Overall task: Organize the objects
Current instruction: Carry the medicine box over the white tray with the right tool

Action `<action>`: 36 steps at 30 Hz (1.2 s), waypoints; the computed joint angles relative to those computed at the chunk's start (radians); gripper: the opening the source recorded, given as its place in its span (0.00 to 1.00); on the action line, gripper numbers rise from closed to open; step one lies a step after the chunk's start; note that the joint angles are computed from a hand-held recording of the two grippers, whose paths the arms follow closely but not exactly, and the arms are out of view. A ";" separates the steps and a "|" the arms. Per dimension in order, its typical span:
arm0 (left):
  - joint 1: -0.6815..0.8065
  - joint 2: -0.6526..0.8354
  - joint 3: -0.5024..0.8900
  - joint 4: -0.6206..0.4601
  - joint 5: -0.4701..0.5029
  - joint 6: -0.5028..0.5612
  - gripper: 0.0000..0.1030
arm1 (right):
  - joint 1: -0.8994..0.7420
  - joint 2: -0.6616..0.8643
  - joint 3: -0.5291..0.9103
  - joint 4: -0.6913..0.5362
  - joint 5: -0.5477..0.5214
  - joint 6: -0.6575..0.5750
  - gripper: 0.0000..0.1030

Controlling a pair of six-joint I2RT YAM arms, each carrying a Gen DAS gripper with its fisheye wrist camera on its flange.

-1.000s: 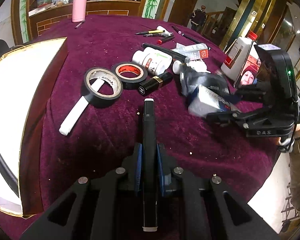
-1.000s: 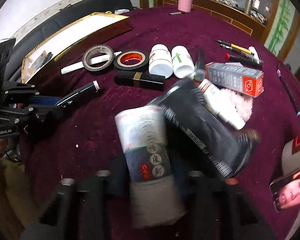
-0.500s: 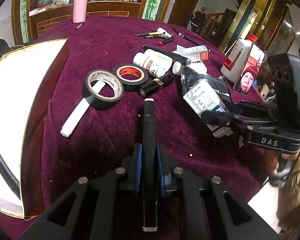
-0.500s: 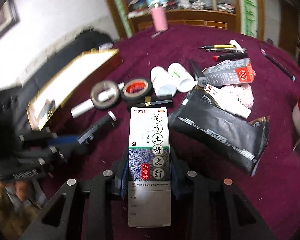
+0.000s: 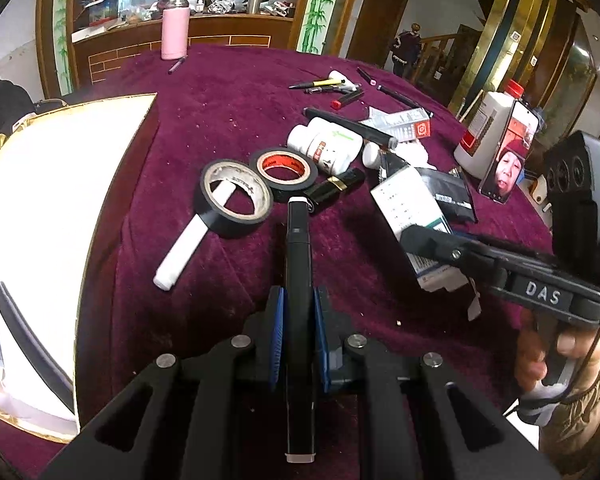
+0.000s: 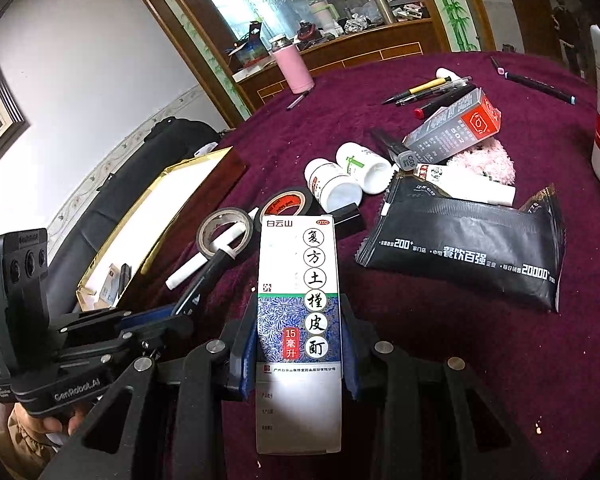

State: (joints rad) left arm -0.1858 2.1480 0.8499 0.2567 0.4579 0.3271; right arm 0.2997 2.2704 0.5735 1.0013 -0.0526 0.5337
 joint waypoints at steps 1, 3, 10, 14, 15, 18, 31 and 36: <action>0.002 0.002 0.004 -0.001 0.002 -0.002 0.14 | 0.006 -0.006 -0.008 0.004 0.009 0.002 0.36; 0.006 0.007 0.013 -0.004 0.001 -0.003 0.14 | 0.015 -0.021 -0.019 0.007 0.024 0.002 0.36; 0.021 0.004 0.009 0.002 0.004 -0.004 0.14 | 0.027 -0.024 -0.007 -0.016 0.039 0.005 0.36; 0.042 -0.008 0.004 0.004 0.014 -0.005 0.14 | 0.048 -0.030 0.005 -0.042 0.048 -0.003 0.36; 0.048 -0.012 0.003 0.004 0.018 -0.007 0.14 | 0.053 -0.034 0.005 -0.046 0.053 -0.005 0.36; 0.066 -0.023 -0.003 0.011 0.030 -0.016 0.14 | 0.071 -0.041 0.001 -0.043 0.076 -0.010 0.36; 0.087 -0.085 -0.035 0.081 -0.082 -0.029 0.14 | 0.111 -0.057 0.083 -0.136 0.079 -0.047 0.36; 0.092 -0.111 -0.041 0.111 -0.133 -0.033 0.14 | 0.126 -0.078 0.123 -0.187 0.085 -0.049 0.36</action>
State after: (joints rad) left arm -0.0937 2.0365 0.8090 0.3678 0.3252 0.2939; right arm 0.4259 2.1924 0.6961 0.8146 0.0322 0.4842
